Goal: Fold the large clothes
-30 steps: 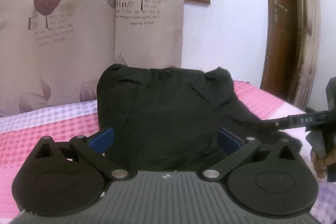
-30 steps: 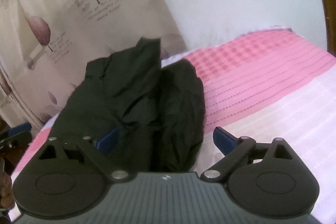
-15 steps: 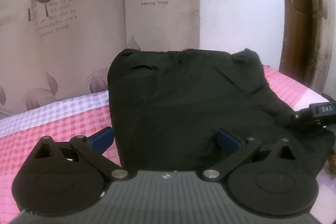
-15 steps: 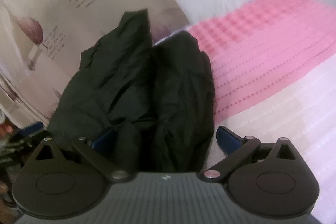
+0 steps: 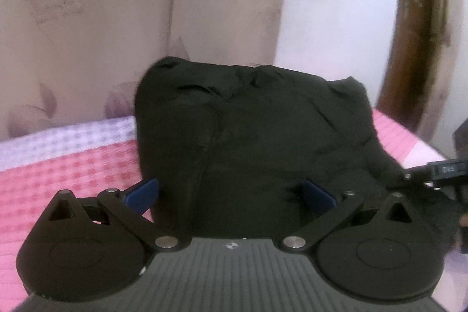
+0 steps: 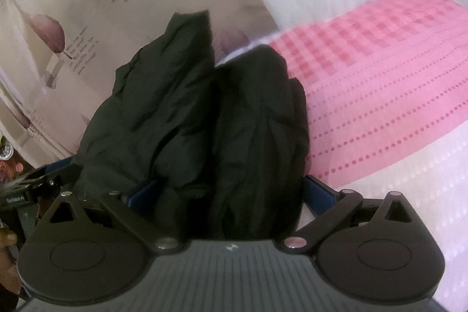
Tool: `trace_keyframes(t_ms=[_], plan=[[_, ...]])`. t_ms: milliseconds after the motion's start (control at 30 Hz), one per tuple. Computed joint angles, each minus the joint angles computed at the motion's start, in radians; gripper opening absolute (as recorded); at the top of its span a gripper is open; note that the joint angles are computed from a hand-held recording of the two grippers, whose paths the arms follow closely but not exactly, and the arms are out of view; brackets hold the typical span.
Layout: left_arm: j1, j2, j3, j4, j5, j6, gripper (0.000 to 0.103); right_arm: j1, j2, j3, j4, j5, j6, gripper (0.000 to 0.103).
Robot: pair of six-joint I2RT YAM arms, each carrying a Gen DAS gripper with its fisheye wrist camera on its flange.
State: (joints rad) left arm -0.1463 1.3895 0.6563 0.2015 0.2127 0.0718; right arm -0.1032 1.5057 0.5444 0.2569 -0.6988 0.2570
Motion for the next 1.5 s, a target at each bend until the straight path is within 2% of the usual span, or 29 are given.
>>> trace_keyframes(t_ms=[200, 333, 433, 500, 567, 633, 667, 733, 767, 833, 867, 1000, 1133, 1200, 1267, 1367, 1433, 1500], plan=[[0.198, 0.153, 0.084, 0.001, 0.385, 0.036, 0.103, -0.038, 0.053, 0.056, -0.054, -0.093, -0.04, 0.103], [0.317, 0.329, 0.247, -0.148, 0.631, 0.074, 0.103, -0.04, 0.098, 0.143, -0.176, -0.139, -0.129, 0.103], [0.362, 0.467, 0.377, -0.289, 0.753, 0.08, 0.103, -0.028, 0.144, 0.208, -0.23, -0.163, -0.167, 0.103], [0.366, 0.526, 0.412, -0.319, 0.799, 0.047, 0.103, -0.012, 0.17, 0.226, -0.202, -0.168, -0.144, 0.103], [0.361, 0.532, 0.379, -0.251, 0.815, -0.022, 0.103, 0.01, 0.184, 0.219, -0.141, -0.159, -0.097, 0.103], [0.356, 0.495, 0.282, -0.1, 0.809, -0.093, 0.102, 0.04, 0.177, 0.186, -0.071, -0.135, -0.079, 0.102], [0.356, 0.479, 0.244, -0.044, 0.808, -0.123, 0.099, 0.047, 0.171, 0.174, -0.05, -0.135, -0.071, 0.098], [0.357, 0.42, 0.149, 0.087, 0.793, -0.197, 0.089, 0.05, 0.157, 0.148, 0.0, -0.155, -0.022, 0.077], [0.365, 0.388, 0.114, 0.12, 0.795, -0.217, 0.085, 0.058, 0.137, 0.133, 0.016, -0.139, -0.012, 0.074], [0.376, 0.308, 0.041, 0.151, 0.791, -0.227, 0.083, 0.083, 0.085, 0.106, 0.039, -0.114, 0.011, 0.056], [0.389, 0.275, 0.022, 0.136, 0.797, -0.212, 0.082, 0.1, 0.063, 0.099, 0.047, -0.1, 0.027, 0.054], [0.489, 0.126, -0.022, -0.046, 0.855, -0.109, 0.082, 0.179, -0.031, 0.059, 0.094, -0.068, 0.103, 0.048], [0.67, -0.016, 0.003, -0.404, 0.937, 0.126, 0.082, 0.275, -0.119, -0.002, 0.167, -0.048, 0.247, 0.046], [0.77, -0.032, 0.057, -0.632, 0.974, 0.29, 0.082, 0.342, -0.18, -0.056, 0.204, -0.022, 0.337, 0.046], [0.88, -0.035, 0.109, -0.882, 0.992, 0.512, 0.082, 0.4, -0.251, -0.123, 0.247, -0.001, 0.425, 0.046], [1.032, 0.011, 0.157, -1.187, 0.993, 0.845, 0.082, 0.521, -0.342, -0.18, 0.257, 0.09, 0.472, 0.046], [1.087, 0.009, 0.134, -1.216, 0.962, 0.947, 0.083, 0.574, -0.354, -0.216, 0.277, 0.127, 0.489, 0.046], [1.125, -0.011, 0.083, -1.168, 0.927, 0.955, 0.086, 0.613, -0.33, -0.25, 0.307, 0.17, 0.496, 0.046]])
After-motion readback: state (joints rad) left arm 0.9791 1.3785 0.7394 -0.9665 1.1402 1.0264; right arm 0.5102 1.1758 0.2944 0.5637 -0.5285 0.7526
